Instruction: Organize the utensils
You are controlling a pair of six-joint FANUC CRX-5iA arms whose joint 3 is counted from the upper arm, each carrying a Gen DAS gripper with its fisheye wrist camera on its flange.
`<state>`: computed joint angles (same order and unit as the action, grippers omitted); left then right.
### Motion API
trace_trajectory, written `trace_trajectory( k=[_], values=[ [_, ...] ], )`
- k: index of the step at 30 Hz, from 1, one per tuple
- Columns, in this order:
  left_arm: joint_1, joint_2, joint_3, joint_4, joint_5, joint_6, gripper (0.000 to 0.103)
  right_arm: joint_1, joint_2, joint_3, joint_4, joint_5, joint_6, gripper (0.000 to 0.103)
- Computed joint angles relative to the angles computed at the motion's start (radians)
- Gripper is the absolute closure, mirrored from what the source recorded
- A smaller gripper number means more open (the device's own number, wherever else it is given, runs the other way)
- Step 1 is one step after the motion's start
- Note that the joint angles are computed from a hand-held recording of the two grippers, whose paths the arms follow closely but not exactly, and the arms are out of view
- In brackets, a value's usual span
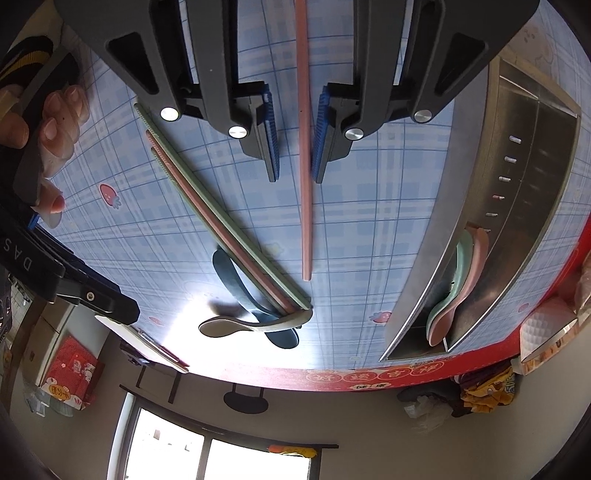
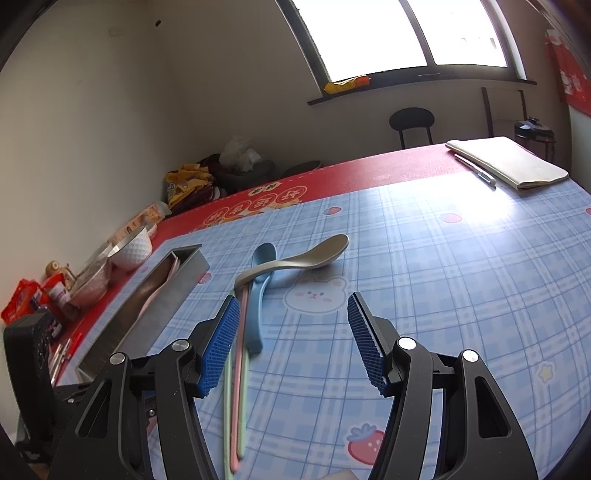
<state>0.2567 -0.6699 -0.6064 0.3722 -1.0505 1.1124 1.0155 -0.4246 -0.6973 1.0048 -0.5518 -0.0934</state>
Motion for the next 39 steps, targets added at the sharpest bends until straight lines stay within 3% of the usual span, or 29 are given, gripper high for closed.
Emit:
trace_trajectory(
  k=[8, 11, 18, 23, 32, 39],
  values=[
    [-0.042, 0.011, 0.024, -0.059, 0.009, 0.031, 0.086, -0.001, -0.005, -0.006, 0.009, 0.002, -0.013, 0.044],
    [-0.032, 0.004, 0.022, -0.068, 0.014, 0.062, 0.097, -0.002, -0.007, -0.007, 0.007, 0.003, -0.018, 0.044],
    [0.072, -0.040, -0.045, 0.089, -0.001, -0.050, 0.097, -0.008, -0.009, -0.008, -0.003, 0.015, -0.016, 0.044],
    [0.067, -0.096, -0.071, 0.100, 0.053, -0.061, 0.097, -0.014, -0.007, -0.003, -0.035, 0.036, 0.017, 0.044],
    [0.110, -0.144, -0.108, 0.164, 0.072, -0.099, 0.097, -0.015, 0.001, 0.008, -0.070, 0.049, 0.055, 0.044],
    [0.192, -0.184, -0.155, 0.275, 0.052, -0.159, 0.097, 0.001, 0.053, 0.102, -0.261, 0.003, 0.261, 0.048]
  ],
)
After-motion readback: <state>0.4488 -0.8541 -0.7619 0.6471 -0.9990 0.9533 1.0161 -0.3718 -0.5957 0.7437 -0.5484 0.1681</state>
